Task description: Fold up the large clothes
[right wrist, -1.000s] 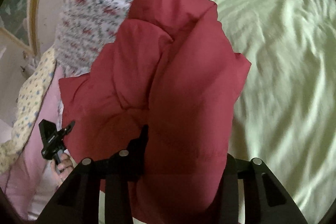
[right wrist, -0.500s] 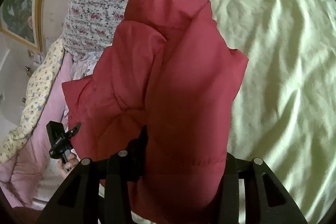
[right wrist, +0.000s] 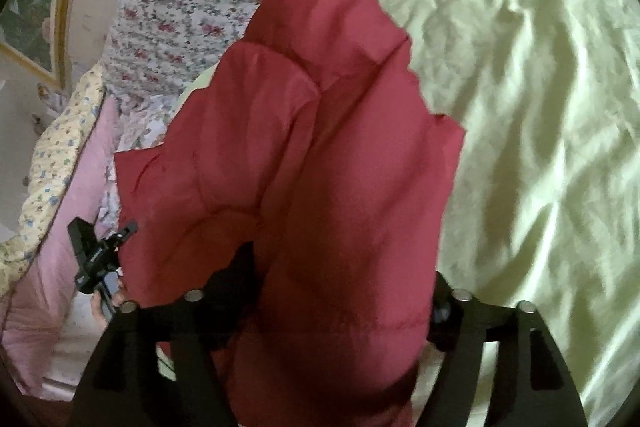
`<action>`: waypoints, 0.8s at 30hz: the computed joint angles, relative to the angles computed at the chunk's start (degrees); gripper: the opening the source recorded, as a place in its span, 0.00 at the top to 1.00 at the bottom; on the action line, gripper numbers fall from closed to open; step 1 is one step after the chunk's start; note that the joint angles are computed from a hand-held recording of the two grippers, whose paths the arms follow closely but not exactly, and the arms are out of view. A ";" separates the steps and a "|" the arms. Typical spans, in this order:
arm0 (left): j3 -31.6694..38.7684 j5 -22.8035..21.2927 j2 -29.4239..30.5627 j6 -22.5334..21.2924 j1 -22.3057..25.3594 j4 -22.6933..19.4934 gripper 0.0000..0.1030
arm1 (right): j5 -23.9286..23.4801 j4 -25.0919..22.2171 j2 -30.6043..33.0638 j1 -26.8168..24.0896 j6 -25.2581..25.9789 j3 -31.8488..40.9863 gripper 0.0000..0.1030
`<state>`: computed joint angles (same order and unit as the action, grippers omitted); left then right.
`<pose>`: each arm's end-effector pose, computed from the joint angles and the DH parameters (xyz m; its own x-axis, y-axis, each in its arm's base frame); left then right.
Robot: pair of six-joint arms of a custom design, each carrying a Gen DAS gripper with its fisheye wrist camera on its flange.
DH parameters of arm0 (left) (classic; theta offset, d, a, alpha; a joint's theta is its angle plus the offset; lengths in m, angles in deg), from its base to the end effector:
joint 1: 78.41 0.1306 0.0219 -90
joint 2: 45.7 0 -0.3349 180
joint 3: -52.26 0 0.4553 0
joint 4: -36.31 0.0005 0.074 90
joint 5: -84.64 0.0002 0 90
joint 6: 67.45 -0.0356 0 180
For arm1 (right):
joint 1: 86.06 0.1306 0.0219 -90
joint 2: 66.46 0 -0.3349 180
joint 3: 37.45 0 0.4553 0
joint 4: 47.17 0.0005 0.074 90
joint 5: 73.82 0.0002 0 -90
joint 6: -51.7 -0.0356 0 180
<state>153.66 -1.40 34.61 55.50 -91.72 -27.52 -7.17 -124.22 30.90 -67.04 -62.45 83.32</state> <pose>0.4573 -0.1112 0.5501 -0.7060 -0.3906 -0.5908 -0.1251 0.8898 -0.4388 0.5115 0.1907 0.5576 -0.9080 0.0843 -0.4104 -0.1642 0.8295 0.5338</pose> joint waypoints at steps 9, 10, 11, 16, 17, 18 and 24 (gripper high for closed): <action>7.65 -1.55 5.01 -0.44 0.28 0.30 0.17 | 12.11 -0.19 3.64 0.22 0.20 7.83 0.13; 9.17 -1.29 6.31 -1.21 0.18 -0.32 0.16 | 12.73 0.21 4.41 0.24 0.14 8.83 0.13; 11.37 -1.69 8.19 -2.00 -0.14 -1.74 0.16 | 12.89 0.55 5.19 0.08 0.18 9.77 0.13; 15.50 -5.55 12.20 -4.73 -1.76 -4.27 0.55 | 13.22 -0.89 11.37 0.83 0.03 17.20 0.25; 15.62 -5.37 12.33 -4.92 -1.79 -4.61 0.68 | 14.27 -1.13 11.67 1.38 0.24 17.64 0.52; 15.21 -5.27 12.00 -4.98 -1.77 -4.19 0.72 | 15.39 -2.15 12.20 1.84 0.37 18.59 0.64; 18.98 -7.33 13.78 -6.81 -2.29 -4.33 0.82 | 23.13 1.24 9.34 3.88 2.52 16.75 0.86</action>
